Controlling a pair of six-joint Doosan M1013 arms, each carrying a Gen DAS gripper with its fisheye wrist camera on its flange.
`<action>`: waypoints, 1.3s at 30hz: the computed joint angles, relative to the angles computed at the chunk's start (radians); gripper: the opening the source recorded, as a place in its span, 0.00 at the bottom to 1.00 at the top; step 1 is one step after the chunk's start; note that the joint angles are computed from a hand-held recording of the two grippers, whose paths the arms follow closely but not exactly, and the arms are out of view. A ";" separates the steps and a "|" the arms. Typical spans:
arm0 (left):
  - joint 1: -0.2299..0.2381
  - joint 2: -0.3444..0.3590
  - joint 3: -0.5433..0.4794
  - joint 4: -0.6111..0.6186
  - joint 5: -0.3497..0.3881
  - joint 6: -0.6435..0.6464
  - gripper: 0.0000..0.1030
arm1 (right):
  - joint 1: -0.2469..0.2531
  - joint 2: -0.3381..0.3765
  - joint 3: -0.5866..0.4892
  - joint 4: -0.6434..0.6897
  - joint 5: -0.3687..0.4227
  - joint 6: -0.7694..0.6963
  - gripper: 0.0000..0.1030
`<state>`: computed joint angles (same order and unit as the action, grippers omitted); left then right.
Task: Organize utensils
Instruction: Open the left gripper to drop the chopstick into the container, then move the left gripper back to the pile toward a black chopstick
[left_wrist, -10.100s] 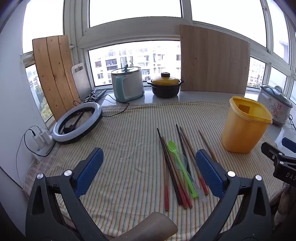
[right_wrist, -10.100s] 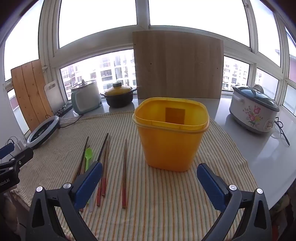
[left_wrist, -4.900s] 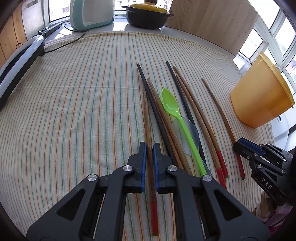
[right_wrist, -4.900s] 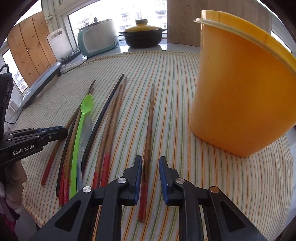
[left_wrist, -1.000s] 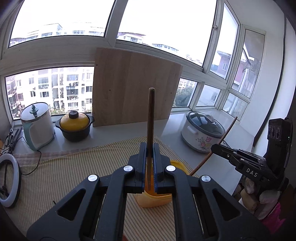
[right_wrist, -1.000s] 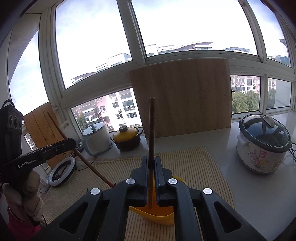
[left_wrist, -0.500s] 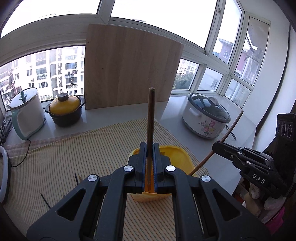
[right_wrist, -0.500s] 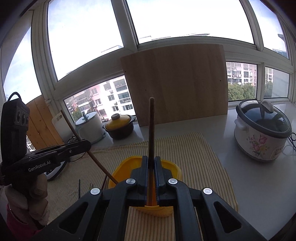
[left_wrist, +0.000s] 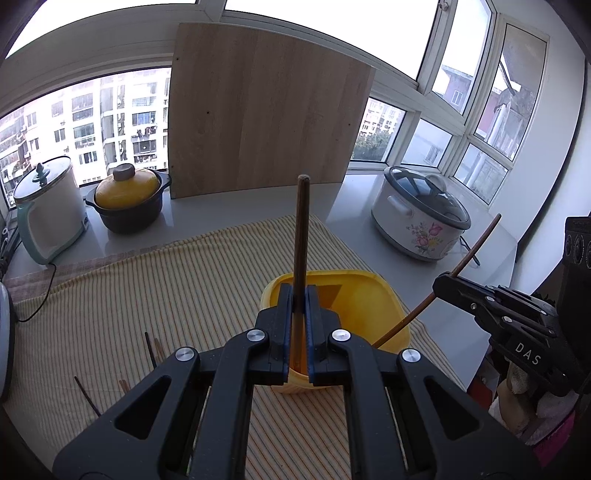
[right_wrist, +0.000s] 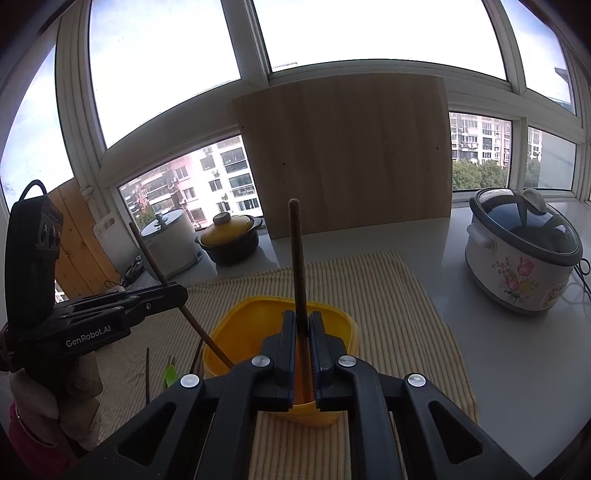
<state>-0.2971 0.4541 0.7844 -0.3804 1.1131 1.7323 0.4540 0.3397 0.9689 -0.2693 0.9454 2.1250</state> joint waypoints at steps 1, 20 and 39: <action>0.000 -0.002 0.002 -0.003 -0.001 0.004 0.04 | 0.001 0.001 -0.001 -0.004 0.001 0.002 0.07; 0.049 -0.065 0.079 -0.051 -0.092 0.028 0.19 | 0.060 -0.008 -0.004 -0.182 -0.022 0.089 0.49; 0.167 -0.128 0.221 0.112 -0.093 -0.113 0.19 | 0.122 0.053 -0.072 -0.020 -0.047 -0.156 0.49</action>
